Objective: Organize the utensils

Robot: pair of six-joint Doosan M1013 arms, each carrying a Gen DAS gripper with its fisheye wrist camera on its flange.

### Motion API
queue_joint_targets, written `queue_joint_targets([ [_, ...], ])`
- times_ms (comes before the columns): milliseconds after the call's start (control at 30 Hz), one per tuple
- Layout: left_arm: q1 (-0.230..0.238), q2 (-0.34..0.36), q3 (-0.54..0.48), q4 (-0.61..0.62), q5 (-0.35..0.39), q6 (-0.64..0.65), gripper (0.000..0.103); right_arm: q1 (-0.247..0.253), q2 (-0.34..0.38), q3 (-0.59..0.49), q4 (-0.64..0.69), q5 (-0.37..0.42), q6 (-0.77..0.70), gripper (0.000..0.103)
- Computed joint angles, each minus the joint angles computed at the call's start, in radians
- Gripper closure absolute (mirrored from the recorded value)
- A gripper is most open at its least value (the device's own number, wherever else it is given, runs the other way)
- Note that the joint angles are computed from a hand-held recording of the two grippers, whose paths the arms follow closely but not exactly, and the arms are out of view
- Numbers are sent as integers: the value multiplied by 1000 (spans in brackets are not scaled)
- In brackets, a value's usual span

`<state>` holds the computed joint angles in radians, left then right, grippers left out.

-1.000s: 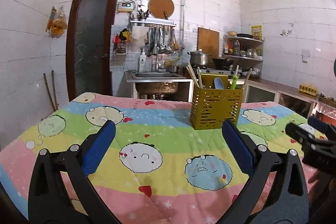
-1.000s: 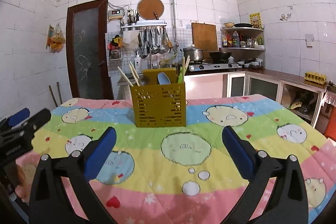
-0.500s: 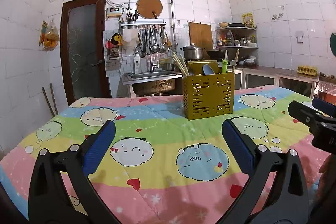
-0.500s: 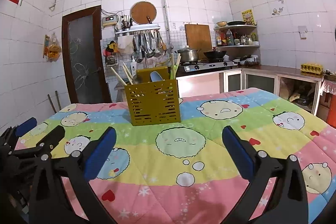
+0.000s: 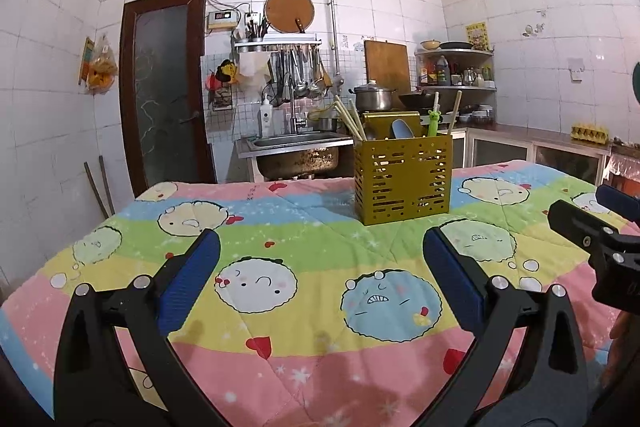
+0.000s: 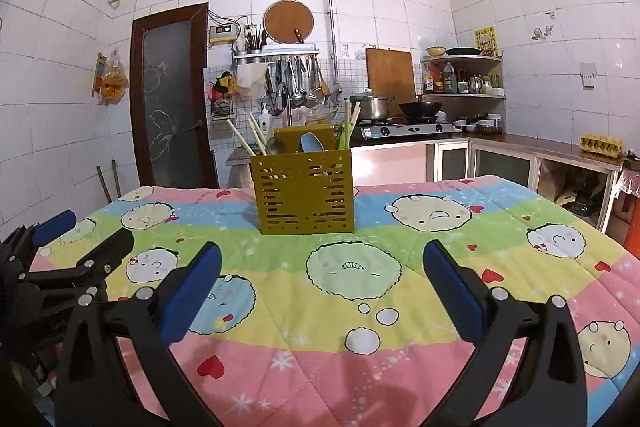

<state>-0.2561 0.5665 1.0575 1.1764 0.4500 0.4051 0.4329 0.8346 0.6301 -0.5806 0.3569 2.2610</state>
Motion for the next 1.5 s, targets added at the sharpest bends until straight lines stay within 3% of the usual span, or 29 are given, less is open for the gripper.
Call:
queue_joint_targets([
  [533,1,-2,3,3,2,-12,5,3,-3,5,-15,2,-4,4],
  [1033,-7,-9,25,118,8,-124,5,4,-6,12,-38,-6,15,4],
  [1500,-4,-6,16,71,8,-84,5,9,-14,22,-124,9,100,4],
])
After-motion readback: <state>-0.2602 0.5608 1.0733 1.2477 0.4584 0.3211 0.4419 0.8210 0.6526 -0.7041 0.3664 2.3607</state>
